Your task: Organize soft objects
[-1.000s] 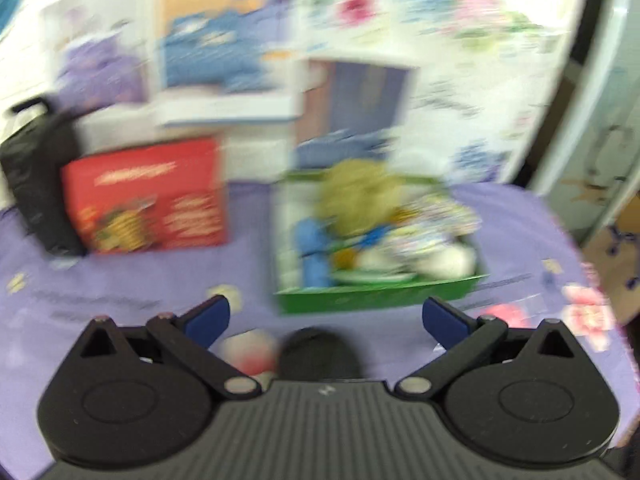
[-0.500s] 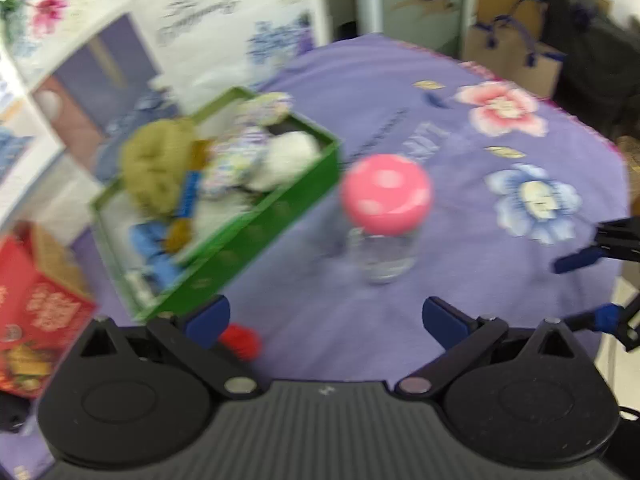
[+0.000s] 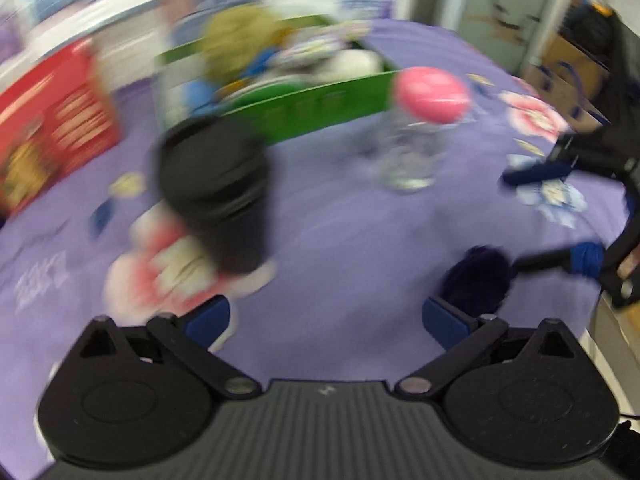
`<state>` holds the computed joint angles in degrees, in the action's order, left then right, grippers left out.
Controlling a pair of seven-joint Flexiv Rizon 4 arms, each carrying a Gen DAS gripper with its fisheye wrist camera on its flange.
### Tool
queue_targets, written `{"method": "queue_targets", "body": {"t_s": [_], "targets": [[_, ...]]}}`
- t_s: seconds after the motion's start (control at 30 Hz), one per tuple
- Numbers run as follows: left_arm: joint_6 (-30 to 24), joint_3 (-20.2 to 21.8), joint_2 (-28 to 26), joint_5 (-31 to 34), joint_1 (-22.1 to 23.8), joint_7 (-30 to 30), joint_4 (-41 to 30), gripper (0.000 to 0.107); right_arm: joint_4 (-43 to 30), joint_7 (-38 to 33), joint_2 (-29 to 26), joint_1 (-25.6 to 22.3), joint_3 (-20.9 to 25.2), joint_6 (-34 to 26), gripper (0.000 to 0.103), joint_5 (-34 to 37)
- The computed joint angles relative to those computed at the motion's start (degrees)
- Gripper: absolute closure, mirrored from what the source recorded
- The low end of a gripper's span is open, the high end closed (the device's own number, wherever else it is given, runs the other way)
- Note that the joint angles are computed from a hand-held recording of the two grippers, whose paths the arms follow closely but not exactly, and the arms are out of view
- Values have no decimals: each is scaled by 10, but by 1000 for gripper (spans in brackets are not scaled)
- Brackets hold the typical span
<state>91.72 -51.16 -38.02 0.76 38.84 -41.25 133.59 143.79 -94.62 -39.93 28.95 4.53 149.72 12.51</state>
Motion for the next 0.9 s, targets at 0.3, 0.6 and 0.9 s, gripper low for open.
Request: {"method": "queue_targets", "body": {"t_s": [0.3, 0.6, 0.9], "targets": [[17, -63, -102, 37, 141, 4, -6, 5, -208, -27, 122, 138, -231, -464, 50, 133], [-4, -112, -163, 59, 213, 38, -23, 5, -423, 245, 35, 21, -155, -741, 50, 132], [29, -87, -148, 73, 196, 17, -19, 5, -482, 339, -26, -22, -108, -755, 48, 89]]}}
